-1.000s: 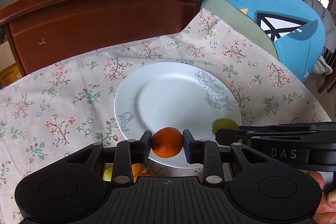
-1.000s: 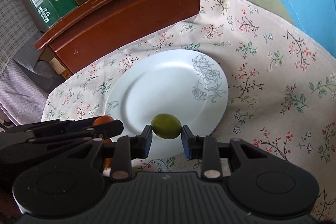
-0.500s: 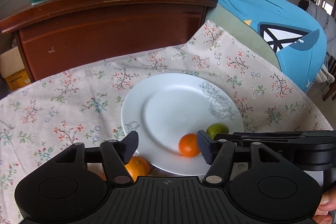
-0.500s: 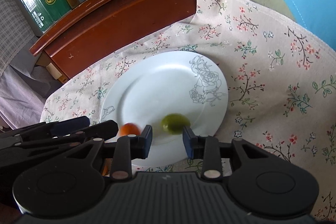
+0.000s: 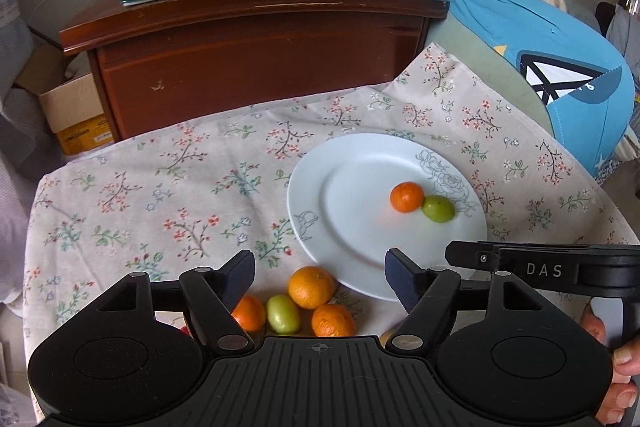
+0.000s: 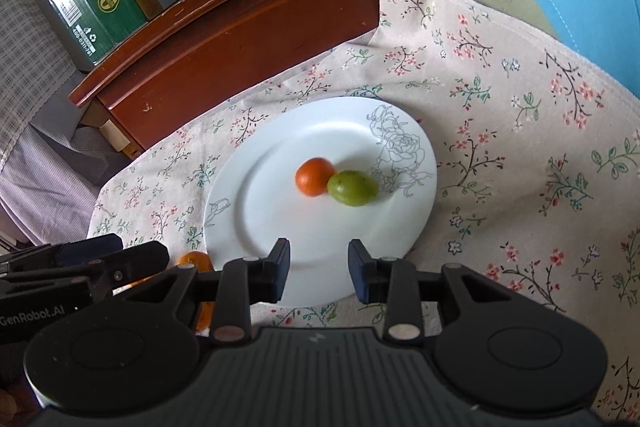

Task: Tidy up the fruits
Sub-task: 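Move both open tools back to the fruit pile toward the brown kiwis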

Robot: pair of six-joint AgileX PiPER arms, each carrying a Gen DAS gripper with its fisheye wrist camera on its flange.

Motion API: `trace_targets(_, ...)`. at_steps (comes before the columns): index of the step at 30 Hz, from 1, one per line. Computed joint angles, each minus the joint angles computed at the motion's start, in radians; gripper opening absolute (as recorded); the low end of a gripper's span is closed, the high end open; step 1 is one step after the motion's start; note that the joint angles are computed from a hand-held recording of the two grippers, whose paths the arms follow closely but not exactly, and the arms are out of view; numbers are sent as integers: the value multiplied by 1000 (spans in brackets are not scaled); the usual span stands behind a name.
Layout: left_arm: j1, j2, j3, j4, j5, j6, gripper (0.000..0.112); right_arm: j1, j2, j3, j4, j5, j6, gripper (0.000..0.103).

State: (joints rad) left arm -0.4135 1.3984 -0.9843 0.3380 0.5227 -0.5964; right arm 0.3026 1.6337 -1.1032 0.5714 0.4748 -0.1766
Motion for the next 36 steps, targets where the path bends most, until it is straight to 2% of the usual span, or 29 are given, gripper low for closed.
trace_targets(8,5,-99,86,-4,30,-47,73,13,-35,39,37,23,-51,34)
trace_targets(21,-42,-239,254,72,90,-173,73,71,-105,121,104,30,-156,35)
trace_targets(27,-59,-258,309,71,84,-187,73,99,-109,143,114,18,-178,38)
trace_targets(36,-88,-221,335,119,57,-240,72,117,-77,132,121,17,-186,39)
